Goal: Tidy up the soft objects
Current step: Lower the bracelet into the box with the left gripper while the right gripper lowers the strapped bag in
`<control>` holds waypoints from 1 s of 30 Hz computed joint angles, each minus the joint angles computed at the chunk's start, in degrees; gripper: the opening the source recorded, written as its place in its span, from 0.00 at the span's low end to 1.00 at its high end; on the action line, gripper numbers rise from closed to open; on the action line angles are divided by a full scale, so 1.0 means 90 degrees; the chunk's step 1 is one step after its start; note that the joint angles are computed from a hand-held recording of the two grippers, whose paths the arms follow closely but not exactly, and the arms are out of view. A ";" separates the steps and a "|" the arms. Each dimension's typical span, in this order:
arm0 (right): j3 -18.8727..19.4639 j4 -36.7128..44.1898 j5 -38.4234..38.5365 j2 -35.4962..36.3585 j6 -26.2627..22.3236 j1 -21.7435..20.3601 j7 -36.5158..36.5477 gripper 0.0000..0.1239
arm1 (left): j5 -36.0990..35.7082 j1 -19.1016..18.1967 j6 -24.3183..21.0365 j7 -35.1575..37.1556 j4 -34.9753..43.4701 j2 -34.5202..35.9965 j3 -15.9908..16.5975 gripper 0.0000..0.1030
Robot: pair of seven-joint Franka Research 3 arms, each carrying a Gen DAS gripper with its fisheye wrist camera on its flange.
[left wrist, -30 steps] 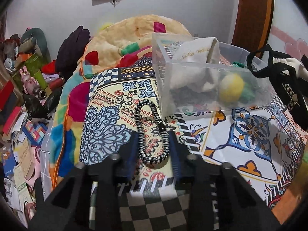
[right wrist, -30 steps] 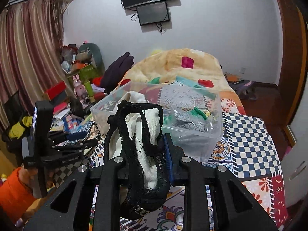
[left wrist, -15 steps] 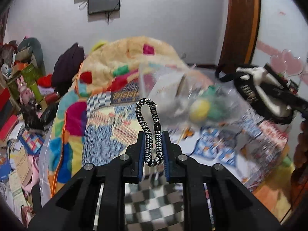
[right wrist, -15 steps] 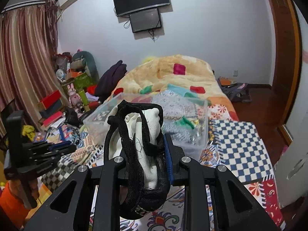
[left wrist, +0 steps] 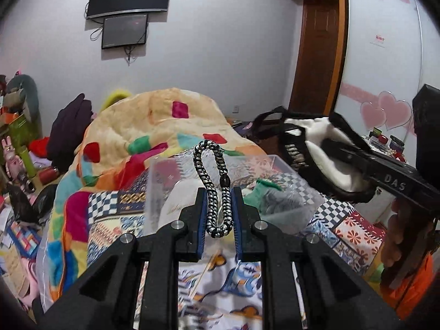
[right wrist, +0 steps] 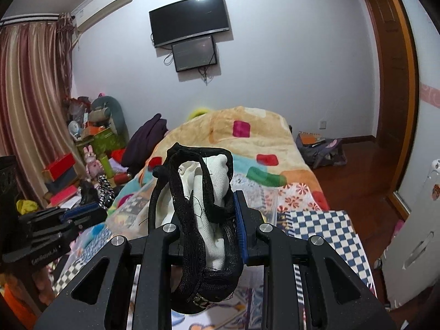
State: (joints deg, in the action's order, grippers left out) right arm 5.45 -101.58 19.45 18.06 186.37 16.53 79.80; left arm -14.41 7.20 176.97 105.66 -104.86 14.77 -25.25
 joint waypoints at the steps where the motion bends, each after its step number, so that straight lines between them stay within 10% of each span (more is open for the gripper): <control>1: -0.0143 0.0096 -0.0013 0.0068 -0.0042 0.0114 0.0064 0.17 | 0.0084 -0.0084 -0.0031 -0.0052 0.0104 0.0084 0.0067 0.16; 6: -0.1188 0.0509 -0.0253 0.0428 -0.0358 0.0949 0.0680 0.17 | 0.0752 -0.0569 -0.0253 -0.0674 0.0598 0.0515 0.0547 0.16; 20: -0.1196 0.1289 -0.1350 0.1053 -0.1494 0.0862 0.1533 0.18 | 0.1719 -0.1035 -0.1300 -0.1594 0.1627 0.1373 0.1035 0.20; 30: -0.1078 0.1245 -0.1643 0.0986 -0.1843 0.0685 0.1547 0.41 | 0.1729 -0.0966 -0.1204 -0.1578 0.1402 0.1210 0.0967 0.51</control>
State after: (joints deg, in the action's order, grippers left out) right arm -4.25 -90.38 4.66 26.93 169.79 22.70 93.72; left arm 1.15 -1.49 166.13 91.46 -92.25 25.66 -16.55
